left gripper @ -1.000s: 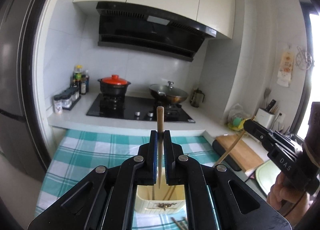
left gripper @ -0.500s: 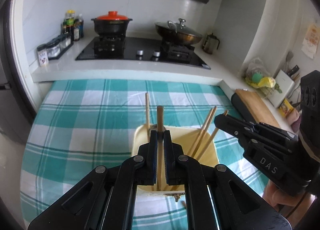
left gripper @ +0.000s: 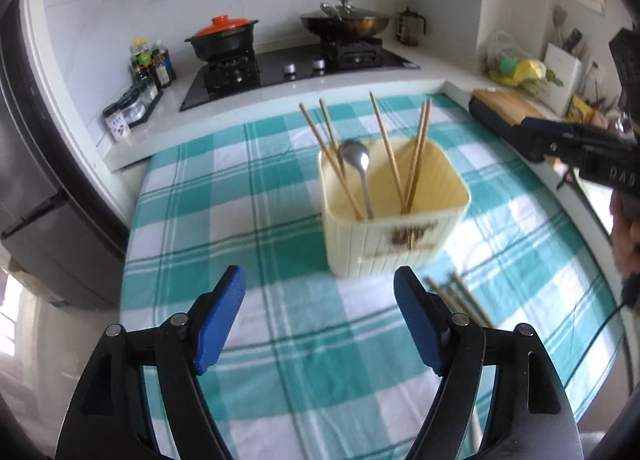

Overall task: Organize utensils
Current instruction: 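Move both tools back toward the remaining spoon and chopsticks on the cloth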

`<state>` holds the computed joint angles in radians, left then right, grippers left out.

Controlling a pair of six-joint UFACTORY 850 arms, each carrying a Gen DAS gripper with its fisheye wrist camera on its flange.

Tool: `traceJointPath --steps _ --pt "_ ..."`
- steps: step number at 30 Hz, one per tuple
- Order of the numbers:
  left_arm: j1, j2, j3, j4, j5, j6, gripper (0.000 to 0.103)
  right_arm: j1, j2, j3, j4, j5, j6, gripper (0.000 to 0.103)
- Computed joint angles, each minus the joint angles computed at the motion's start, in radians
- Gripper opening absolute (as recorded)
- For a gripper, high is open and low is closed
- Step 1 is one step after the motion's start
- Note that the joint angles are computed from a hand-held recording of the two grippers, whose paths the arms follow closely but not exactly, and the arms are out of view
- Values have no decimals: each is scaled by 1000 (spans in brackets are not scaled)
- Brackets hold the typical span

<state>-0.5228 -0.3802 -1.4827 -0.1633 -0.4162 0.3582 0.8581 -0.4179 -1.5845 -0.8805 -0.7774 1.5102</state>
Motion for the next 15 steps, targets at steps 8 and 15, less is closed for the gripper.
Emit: traceJointPath --steps 8,15 --pt "-34 237 472 17 125 -55 84 205 72 233 52 -114 131 52" --pt "-115 297 631 -173 240 -75 84 397 -2 294 -43 -229 605 52"
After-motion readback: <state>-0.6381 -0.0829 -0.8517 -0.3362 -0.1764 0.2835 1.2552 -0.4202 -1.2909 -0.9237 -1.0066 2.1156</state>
